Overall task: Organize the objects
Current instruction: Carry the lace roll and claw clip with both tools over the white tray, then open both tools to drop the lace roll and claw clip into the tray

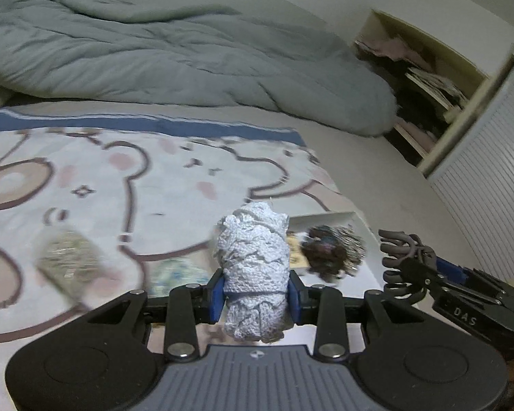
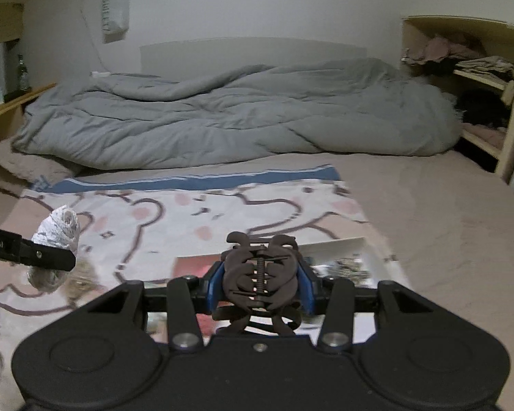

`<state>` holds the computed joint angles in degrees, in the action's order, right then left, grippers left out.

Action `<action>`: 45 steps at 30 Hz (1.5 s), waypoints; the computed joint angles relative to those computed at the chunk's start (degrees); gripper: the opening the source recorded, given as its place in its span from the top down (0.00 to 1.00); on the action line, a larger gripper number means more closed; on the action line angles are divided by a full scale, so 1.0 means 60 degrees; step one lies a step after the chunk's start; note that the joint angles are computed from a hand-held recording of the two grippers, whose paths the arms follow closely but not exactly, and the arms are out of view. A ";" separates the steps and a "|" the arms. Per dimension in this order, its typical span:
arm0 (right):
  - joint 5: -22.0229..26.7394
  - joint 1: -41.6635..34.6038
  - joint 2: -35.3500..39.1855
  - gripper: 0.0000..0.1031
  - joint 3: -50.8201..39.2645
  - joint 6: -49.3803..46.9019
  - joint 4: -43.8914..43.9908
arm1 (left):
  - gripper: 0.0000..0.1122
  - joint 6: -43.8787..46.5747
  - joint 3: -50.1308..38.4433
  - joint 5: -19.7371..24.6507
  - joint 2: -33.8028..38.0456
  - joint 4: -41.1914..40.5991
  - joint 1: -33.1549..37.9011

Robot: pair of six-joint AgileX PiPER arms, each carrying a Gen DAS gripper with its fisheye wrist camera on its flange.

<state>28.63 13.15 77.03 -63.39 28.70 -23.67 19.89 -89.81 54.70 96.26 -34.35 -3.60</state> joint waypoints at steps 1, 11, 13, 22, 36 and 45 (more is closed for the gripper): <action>-0.0074 -0.0231 -0.0060 0.56 0.0102 -0.0253 0.0128 | 0.67 -0.0084 -0.0058 -0.0033 0.0088 0.0034 -0.0186; -0.0579 -0.2488 -0.0016 0.56 0.0724 -0.3606 0.2264 | 0.67 -0.0552 -0.0694 -0.0360 0.1315 0.0292 -0.2203; -0.0517 -0.2702 0.0175 0.56 0.0709 -0.4233 0.2592 | 0.67 -0.0299 -0.0814 -0.0349 0.1630 0.0053 -0.2478; -0.0152 -0.2884 0.0744 0.56 0.0769 -0.4447 0.1660 | 0.67 0.1043 -0.1123 -0.0102 0.2979 -0.1513 -0.3080; 0.0300 -0.3003 0.1302 0.54 0.0613 -0.4008 0.1178 | 0.33 0.1660 -0.0468 -0.0412 0.3780 -0.3121 -0.3014; 0.0523 -0.3069 0.1304 0.49 0.0461 -0.3676 0.1358 | 0.32 0.1459 -0.0610 -0.0264 0.3584 -0.2727 -0.2944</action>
